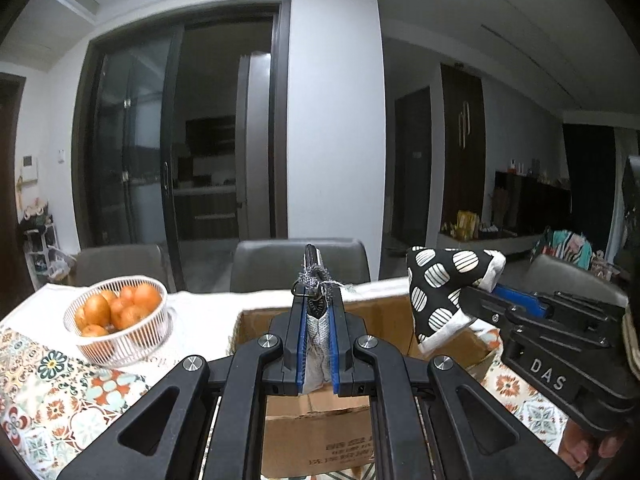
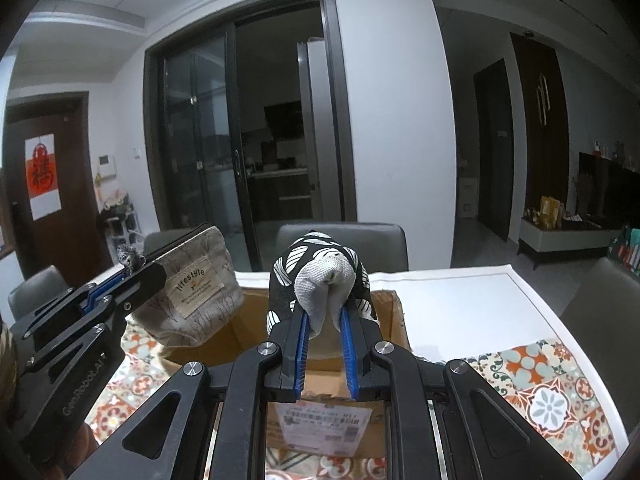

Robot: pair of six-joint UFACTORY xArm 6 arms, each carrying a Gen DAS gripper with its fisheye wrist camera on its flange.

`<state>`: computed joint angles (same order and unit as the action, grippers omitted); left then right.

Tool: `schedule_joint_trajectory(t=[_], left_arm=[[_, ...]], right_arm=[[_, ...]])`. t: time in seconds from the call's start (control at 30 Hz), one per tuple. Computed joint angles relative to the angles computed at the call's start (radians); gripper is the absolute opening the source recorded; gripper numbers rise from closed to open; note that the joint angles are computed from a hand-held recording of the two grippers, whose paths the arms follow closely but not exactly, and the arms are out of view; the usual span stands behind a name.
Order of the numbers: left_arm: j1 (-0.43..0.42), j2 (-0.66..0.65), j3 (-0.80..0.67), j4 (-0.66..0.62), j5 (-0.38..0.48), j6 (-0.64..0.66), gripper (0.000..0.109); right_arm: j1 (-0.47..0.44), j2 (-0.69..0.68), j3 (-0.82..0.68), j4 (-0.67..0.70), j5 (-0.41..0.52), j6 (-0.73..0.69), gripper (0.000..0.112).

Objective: Organize soft objects
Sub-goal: 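Carry the pouch and mitt over the cardboard box with both tools, then open both tools to drop the pouch and mitt into the box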

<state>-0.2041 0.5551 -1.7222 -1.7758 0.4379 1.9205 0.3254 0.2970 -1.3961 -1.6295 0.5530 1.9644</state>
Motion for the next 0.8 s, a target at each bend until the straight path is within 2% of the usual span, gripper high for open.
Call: schedule_joint_trajectory(t=[0.2, 0.37, 0.43, 0.47, 0.5, 0.6, 0.7, 0.77, 0.8], left_arm=[[-0.029, 0.095, -0.091, 0.178, -0.056, -0.164, 0.011], [-0.038, 0.134, -0.119, 0.29, -0.077, -0.254, 0.012], [-0.04, 0.13, -0.107, 0.314, -0.071, -0.273, 0.015], [-0.039, 0.131, -0.107, 0.318, -0.07, -0.277, 0.023], [-0.04, 0.125, -0.101, 0.297, -0.074, -0.256, 0.031], [-0.037, 0.105, -0.083, 0.251, -0.074, -0.204, 0.038], [-0.037, 0.065, -0.039, 0.188, -0.086, -0.126, 0.047], [-0.034, 0.043, -0.017, 0.146, -0.092, -0.075, 0.049], [-0.034, 0.028, 0.0, 0.13, -0.1, -0.057, 0.05]], right_arm=[[-0.045, 0.064, -0.043, 0.112, -0.079, -0.093, 0.017], [-0.054, 0.106, -0.074, 0.196, -0.092, -0.189, 0.018], [-0.059, 0.112, -0.078, 0.219, -0.098, -0.212, 0.025], [-0.06, 0.115, -0.081, 0.228, -0.096, -0.221, 0.026], [-0.061, 0.115, -0.08, 0.231, -0.096, -0.221, 0.033], [-0.051, 0.108, -0.076, 0.221, -0.068, -0.211, 0.047], [-0.033, 0.085, -0.057, 0.195, -0.025, -0.198, 0.049], [-0.018, 0.062, -0.031, 0.17, 0.008, -0.174, 0.054], [-0.01, 0.05, -0.02, 0.156, 0.022, -0.16, 0.059]])
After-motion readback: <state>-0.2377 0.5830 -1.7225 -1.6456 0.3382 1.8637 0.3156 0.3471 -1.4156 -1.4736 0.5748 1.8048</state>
